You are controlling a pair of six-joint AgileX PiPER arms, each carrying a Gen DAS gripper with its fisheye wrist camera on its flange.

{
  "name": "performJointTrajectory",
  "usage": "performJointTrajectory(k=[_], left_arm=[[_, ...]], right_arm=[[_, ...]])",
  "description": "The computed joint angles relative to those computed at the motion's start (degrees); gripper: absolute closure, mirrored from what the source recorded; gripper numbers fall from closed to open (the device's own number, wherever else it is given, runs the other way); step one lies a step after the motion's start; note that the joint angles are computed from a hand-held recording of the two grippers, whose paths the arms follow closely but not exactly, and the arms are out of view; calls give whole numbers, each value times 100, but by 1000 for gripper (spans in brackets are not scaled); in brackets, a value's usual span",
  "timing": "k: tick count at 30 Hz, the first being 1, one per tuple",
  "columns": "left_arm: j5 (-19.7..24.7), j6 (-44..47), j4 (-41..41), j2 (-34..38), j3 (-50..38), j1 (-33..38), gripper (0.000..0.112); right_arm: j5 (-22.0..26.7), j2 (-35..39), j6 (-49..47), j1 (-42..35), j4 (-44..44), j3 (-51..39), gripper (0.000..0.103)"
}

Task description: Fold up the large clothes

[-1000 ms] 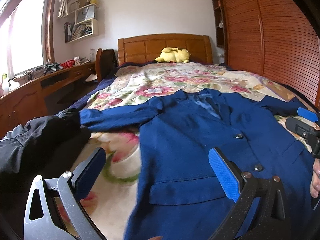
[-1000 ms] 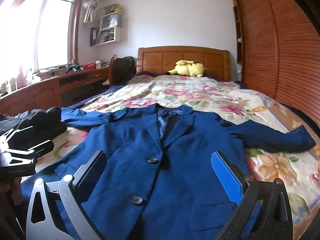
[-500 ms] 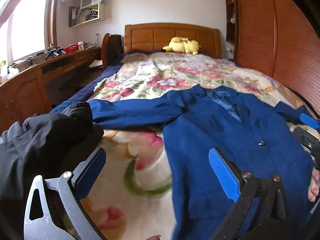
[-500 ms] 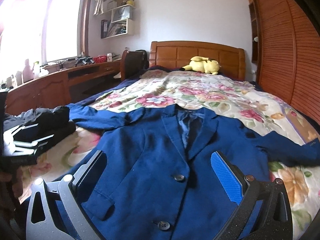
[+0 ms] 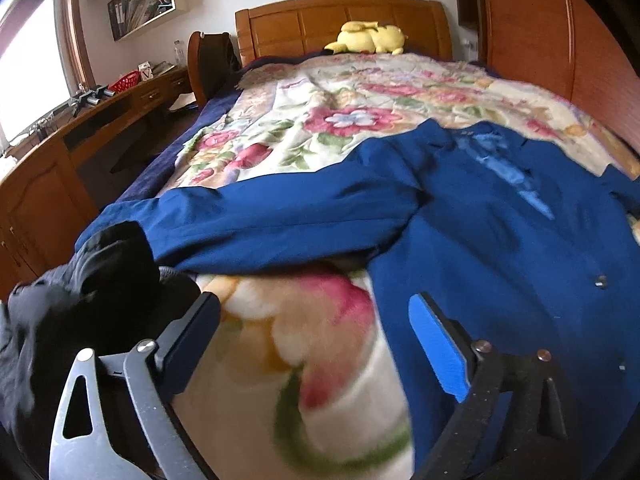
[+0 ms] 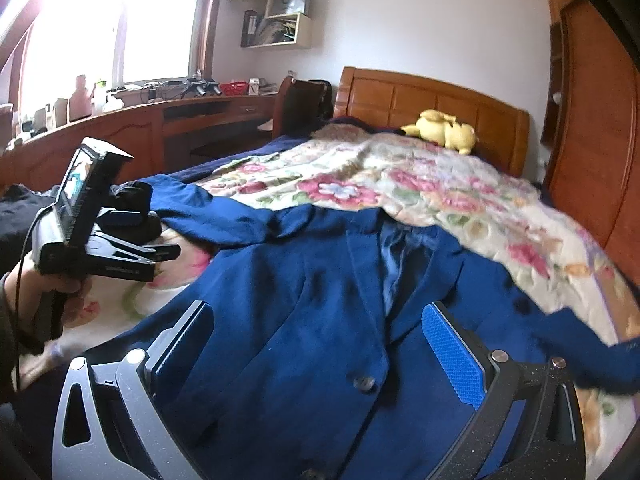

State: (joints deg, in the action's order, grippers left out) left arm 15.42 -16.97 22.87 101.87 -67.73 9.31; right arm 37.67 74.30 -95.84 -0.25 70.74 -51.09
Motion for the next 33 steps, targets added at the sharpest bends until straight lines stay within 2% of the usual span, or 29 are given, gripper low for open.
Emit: performJointTrajectory(k=[5,7,11,15,18,20,22,27,33], left_arm=[[657,173,-4,714,-923,-26,34],[917,6,241,936,-1244,-81,40],[1504,113,409,1435,-1987,-164,50],[1945,170,571,1776,-2492,-220,56],[2069,299,503,1918,-2716,-184,70],[2121,633,260,1953,-2804,-154,97],[2088,730,196,1898,-2826,-173,104],[1959,600,149,1506,-2814,-322,107],[1924,759,-190,1024,-2757,-705,109]], right_arm=[[-198,446,201,124,-150,-179,0],[-282,579,457,192,-324,-291,0],[-271,708,876,263,-614,-484,0],[-151,619,966,242,-659,-467,0],[-48,576,960,188,-612,-442,0],[8,535,979,184,-595,-406,0],[187,608,870,70,-490,-424,0],[462,803,885,-140,-398,-593,0],[543,685,870,-293,-211,-533,0]])
